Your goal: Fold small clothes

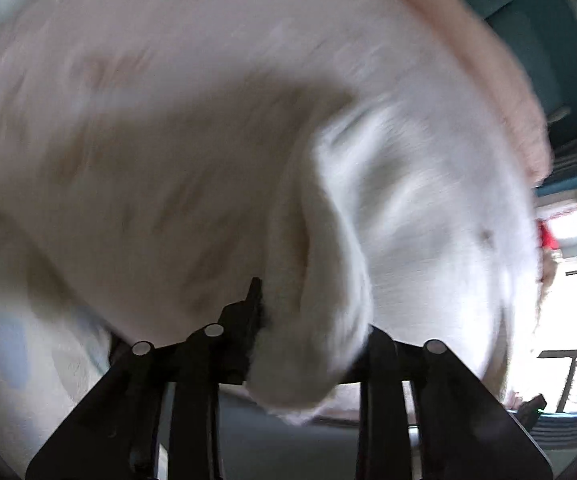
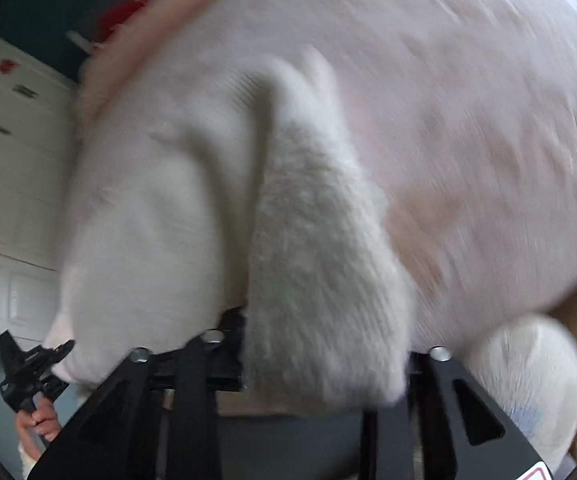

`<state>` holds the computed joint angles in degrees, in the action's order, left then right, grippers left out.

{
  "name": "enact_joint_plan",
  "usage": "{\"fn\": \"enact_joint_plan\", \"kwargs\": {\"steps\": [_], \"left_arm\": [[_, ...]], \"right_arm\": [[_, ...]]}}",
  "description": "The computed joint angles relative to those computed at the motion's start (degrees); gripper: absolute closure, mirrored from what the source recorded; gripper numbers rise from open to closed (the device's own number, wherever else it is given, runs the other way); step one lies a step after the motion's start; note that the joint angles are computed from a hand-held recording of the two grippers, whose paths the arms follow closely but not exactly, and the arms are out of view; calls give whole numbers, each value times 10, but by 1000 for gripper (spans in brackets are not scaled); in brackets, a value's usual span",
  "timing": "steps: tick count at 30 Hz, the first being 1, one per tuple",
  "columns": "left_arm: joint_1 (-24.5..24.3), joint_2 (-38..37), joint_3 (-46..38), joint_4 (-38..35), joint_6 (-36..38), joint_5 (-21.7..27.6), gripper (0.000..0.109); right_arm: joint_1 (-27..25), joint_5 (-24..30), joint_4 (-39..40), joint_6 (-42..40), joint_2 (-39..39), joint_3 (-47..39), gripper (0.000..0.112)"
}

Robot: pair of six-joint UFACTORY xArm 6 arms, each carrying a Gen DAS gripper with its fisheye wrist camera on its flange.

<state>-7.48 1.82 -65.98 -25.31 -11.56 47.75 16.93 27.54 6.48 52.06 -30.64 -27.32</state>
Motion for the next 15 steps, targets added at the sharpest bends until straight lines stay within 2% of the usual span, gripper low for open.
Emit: {"fn": "enact_joint_plan", "kwargs": {"steps": [1,4,5,6,8,11,14,15], "left_arm": [[-1,-12,21,-9,-1,-26,75],[-2,-34,16,42,-43,-60,71],[-3,-33,0,65,-49,-81,61],[-6,-27,-15,84,-56,-95,47],[-12,2,-59,122,-64,-114,34],[-26,103,-174,123,-43,-87,33],[-39,220,-300,96,-34,-8,33],[-41,236,-316,113,-51,9,40]], "right_arm": [[1,-8,-10,30,-23,15,72],[-7,56,-95,101,-60,-8,63],[-10,86,-147,123,-61,-32,62],[-11,103,-180,136,-58,-48,57],[-18,106,-231,137,-32,-86,53],[-46,56,-205,66,59,-147,50],[-67,47,-203,13,170,-219,50],[-69,48,-201,-5,208,-242,57]]}}
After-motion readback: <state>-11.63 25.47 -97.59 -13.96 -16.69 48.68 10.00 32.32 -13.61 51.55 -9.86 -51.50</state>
